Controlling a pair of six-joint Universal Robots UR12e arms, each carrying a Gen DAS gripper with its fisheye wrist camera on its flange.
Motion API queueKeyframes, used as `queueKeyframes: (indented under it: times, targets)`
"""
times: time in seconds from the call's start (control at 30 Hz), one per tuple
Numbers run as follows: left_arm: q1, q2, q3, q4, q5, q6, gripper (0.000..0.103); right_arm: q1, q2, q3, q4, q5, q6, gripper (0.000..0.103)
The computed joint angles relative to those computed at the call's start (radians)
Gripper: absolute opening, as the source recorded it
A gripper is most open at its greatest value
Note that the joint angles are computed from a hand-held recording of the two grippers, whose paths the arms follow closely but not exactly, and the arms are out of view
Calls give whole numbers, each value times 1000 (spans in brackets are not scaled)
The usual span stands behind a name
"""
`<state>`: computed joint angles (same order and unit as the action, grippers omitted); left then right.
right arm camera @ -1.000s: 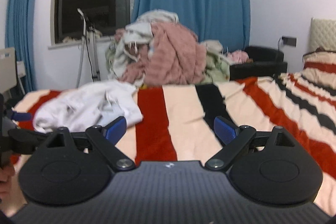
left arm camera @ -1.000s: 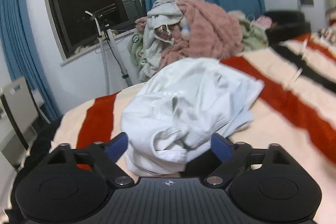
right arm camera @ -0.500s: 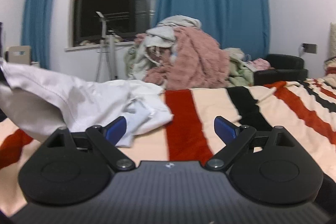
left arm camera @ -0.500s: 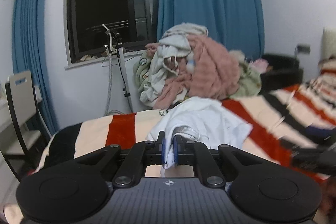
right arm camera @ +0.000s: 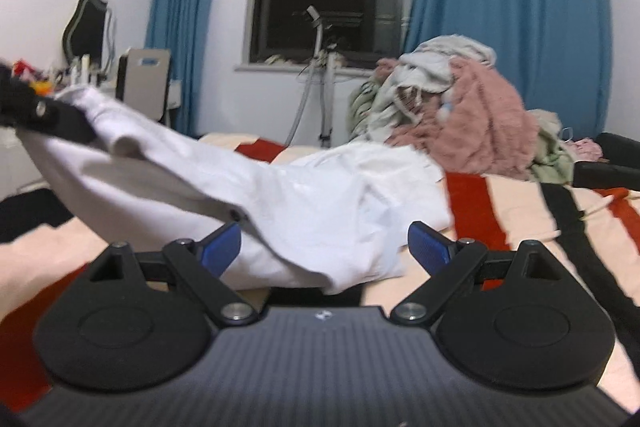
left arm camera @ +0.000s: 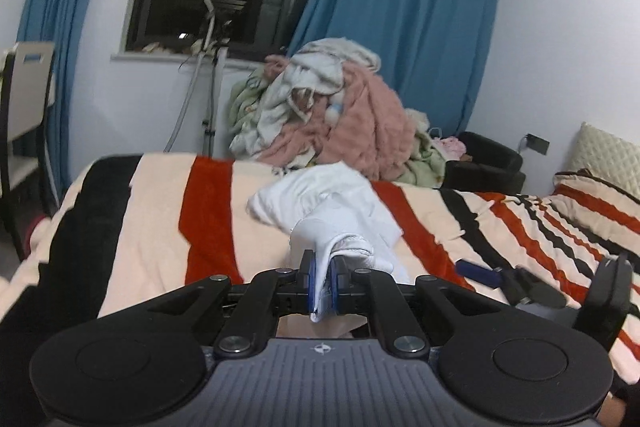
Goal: Fold clothes
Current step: 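Grasp the white T-shirt with the left gripper and lift it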
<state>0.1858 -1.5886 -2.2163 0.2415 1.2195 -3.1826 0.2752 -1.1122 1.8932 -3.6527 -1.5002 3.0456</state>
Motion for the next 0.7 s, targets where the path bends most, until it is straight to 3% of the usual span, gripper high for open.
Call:
queueKeyframes:
  times: [0.2, 0.3, 0.4, 0.47, 0.7]
  targets:
    - [-2, -24, 7, -9, 45, -42, 8, 15, 53, -82, 114, -38, 34, 92]
    - [-9, -34, 18, -29, 73, -56, 8, 1, 57, -95, 196, -67, 105, 92]
    - [-19, -43, 27, -15, 96, -68, 8, -18, 53, -90, 218, -79, 210, 92]
    - [-23, -49, 28, 5, 108, -66, 8, -16, 53, -88, 211, -128, 228, 92]
    - [-38, -52, 24, 26, 115, -47, 8, -9, 70, -79, 26, -289, 235, 92]
